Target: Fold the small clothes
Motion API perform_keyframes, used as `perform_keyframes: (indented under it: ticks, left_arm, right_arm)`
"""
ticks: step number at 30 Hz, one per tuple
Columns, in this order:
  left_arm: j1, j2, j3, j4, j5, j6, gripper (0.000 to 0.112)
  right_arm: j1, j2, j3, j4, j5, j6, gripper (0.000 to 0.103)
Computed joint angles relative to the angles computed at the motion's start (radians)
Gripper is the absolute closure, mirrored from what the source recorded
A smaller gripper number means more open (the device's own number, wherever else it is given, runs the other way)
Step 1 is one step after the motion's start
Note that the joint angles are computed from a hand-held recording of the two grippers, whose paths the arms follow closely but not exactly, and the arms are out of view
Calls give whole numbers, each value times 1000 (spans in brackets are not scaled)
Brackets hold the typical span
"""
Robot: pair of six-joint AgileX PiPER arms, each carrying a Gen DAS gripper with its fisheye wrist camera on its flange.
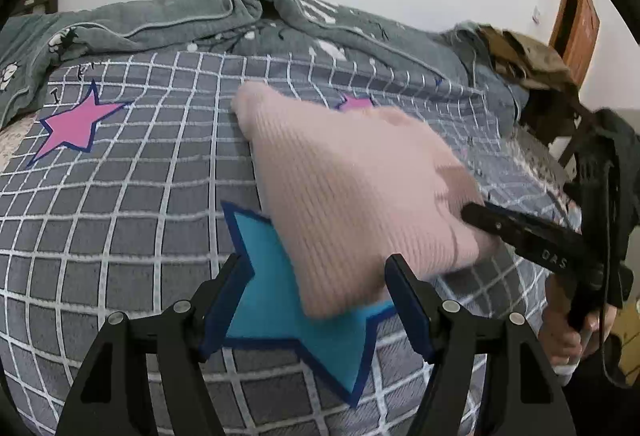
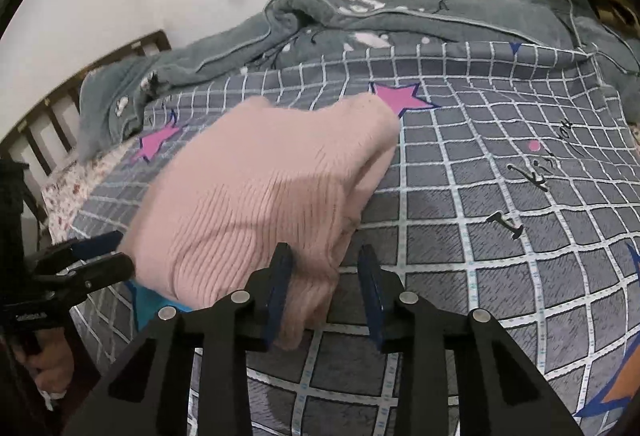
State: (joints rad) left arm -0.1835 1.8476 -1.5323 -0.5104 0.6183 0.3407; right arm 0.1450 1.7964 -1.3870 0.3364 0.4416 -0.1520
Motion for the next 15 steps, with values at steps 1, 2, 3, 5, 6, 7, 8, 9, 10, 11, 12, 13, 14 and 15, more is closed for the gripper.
perform_keyframes:
  ticks: [1,2,3,5,6,7,8,9,10,11,12,13,14,15]
  left_arm:
    - [-2,11,-23,14,4,-23,43]
    - [-6,27,-57,36,13,-55,43]
    - [-12,48,-101,64,29,-94,43]
    - [-23,88,-184,117,61,-163,43]
    - [-28,104,-216,139,70,-190,43]
    - [-32,114,-238,154,72,-209,43]
    - [-35,124,-259,171,76,-230,43]
    - [-36,133,-276,178,80,-243,43]
    - [-35,141,-291,178,86,-247,43]
    - [-35,149,-306,181,92,-256,43]
    - [-37,155,-315,191,95,-266,43]
    - [-40,159,-323,204,96,-279,43]
    - [-45,165,-332,220,96,-296,43]
    - [-48,172,-342,231,101,-308,43]
  right_arm:
    - [-6,-5,-6,12,1,-2,69]
    - [-9,-7,-11,16,-1,5,69]
    - [-11,-6,-24,20,-6,19,69]
    - [-9,8,-53,17,-15,42,69]
    - [-7,22,-71,6,-18,59,69]
    - [-3,45,-101,-22,-10,99,69]
    - [-2,72,-136,-44,10,130,69]
    - [-4,107,-179,-43,40,144,70]
    - [-11,124,-194,-9,44,119,83]
    - [-10,129,-196,15,38,96,88]
    - [-5,121,-183,-1,17,97,89]
    - [1,97,-152,-23,-26,95,90]
    - [-2,76,-122,-4,-62,75,90]
    - [-11,55,-91,35,-94,55,91]
